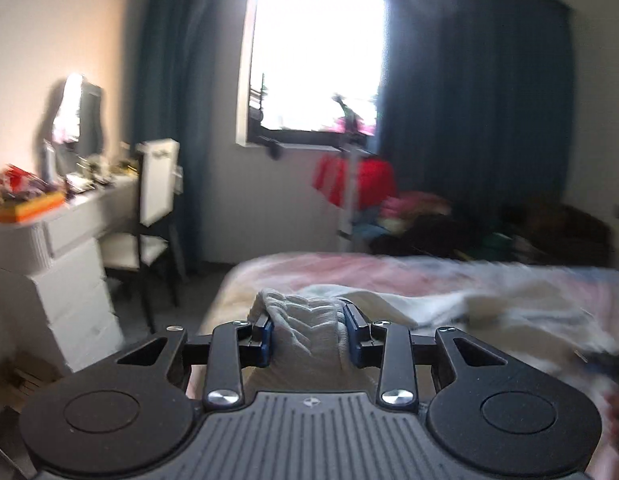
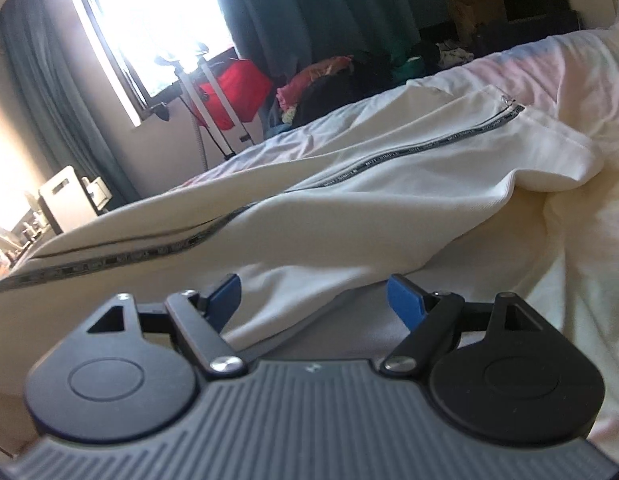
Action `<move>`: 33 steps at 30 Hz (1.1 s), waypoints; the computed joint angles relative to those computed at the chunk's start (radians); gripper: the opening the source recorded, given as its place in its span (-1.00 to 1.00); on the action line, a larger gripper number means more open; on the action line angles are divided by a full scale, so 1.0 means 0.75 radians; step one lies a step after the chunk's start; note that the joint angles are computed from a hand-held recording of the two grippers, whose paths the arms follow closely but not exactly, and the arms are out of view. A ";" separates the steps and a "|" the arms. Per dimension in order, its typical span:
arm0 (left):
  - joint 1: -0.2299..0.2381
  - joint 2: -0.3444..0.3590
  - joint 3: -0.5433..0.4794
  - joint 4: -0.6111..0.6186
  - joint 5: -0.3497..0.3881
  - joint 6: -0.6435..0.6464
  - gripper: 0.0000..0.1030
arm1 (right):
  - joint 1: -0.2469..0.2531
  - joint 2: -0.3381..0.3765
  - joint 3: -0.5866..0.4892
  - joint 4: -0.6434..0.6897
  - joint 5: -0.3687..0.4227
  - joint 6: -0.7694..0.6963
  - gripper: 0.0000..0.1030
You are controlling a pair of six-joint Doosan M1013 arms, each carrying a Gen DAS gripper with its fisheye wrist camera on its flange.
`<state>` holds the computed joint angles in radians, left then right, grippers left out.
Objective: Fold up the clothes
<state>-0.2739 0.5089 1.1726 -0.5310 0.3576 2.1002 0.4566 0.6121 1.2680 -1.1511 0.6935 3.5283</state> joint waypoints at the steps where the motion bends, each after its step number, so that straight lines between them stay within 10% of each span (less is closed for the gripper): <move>1: 0.005 -0.024 0.038 -0.049 0.048 0.055 -0.31 | 0.002 -0.006 0.006 -0.004 -0.002 0.002 0.59; 10: 0.083 -0.020 0.070 -0.178 0.568 0.031 -0.54 | 0.000 -0.023 0.021 0.097 -0.034 -0.055 0.59; 12: 0.119 -0.003 0.070 -0.281 0.623 0.048 -0.21 | 0.000 -0.023 0.019 0.118 -0.031 -0.068 0.59; 18: 0.234 0.053 0.138 -0.663 0.469 -0.113 0.43 | -0.006 -0.009 0.003 0.196 -0.025 -0.128 0.59; 27: 0.287 0.244 0.081 -1.222 0.383 -0.237 0.37 | -0.012 0.028 -0.055 0.369 0.021 -0.281 0.59; 33: 0.283 0.340 -0.035 -1.240 0.420 -0.427 0.33 | -0.019 0.057 -0.095 0.440 0.059 -0.349 0.59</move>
